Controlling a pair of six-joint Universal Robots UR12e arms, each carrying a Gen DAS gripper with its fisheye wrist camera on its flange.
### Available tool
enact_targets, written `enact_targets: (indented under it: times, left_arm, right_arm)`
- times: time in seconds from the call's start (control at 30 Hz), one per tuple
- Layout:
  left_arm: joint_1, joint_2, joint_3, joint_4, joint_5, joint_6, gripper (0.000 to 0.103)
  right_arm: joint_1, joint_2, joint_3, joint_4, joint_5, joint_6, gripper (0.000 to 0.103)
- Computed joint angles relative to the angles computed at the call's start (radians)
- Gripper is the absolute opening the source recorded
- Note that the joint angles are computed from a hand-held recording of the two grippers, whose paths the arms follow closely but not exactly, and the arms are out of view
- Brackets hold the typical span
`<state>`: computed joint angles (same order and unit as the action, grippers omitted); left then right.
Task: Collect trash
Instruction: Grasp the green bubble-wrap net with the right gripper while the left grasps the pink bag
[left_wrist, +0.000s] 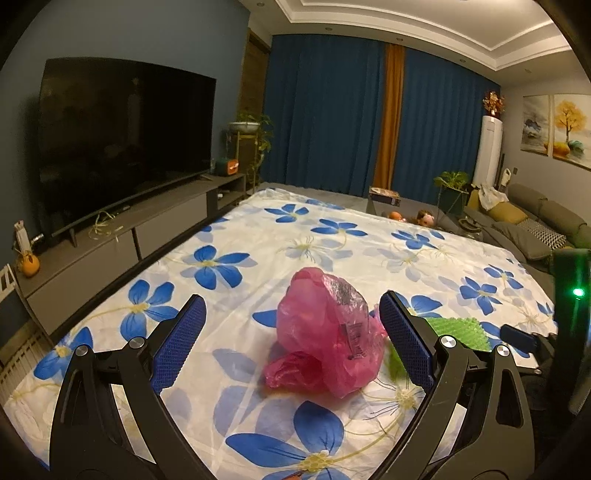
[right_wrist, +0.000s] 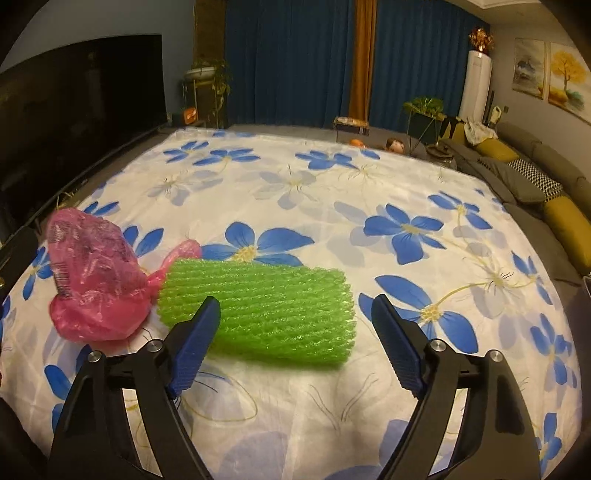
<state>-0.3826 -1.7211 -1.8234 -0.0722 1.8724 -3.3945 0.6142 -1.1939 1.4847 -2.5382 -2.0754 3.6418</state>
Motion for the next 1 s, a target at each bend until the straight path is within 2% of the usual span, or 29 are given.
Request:
enact_targets:
  times: [0.1,0.17,0.27,0.43,0.6,0.73,1.0]
  left_arm:
    - [0.0,-0.005,0.003,-0.005,-0.011,0.009,0.093]
    - [0.001,-0.008,0.006,-0.006,-0.016,0.015,0.093]
    - [0.004,-0.009,0.007,-0.013,-0.034,0.014,0.093]
    - [0.011,-0.01,0.009,-0.022,-0.065,0.002,0.093]
    - [0.012,-0.011,0.014,-0.037,-0.088,0.014,0.093]
    - [0.02,-0.008,0.009,-0.032,-0.111,0.0,0.092]
    - [0.033,-0.002,-0.003,-0.017,-0.138,-0.04,0.092]
  right_arm:
    - [-0.009,0.006,-0.012,0.032,0.032,0.008,0.077]
    - [-0.014,0.011,-0.022,0.061,0.059,0.007,0.066]
    - [-0.019,0.012,-0.026,0.073,0.085,0.002,0.057]
    - [-0.016,0.016,-0.029,0.062,0.104,-0.037,0.026]
    - [-0.013,0.018,-0.03,0.053,0.11,-0.056,0.002]
    - [-0.014,0.01,-0.017,0.036,0.109,-0.04,0.001]
    - [-0.011,-0.003,-0.003,0.04,0.053,-0.017,0.001]
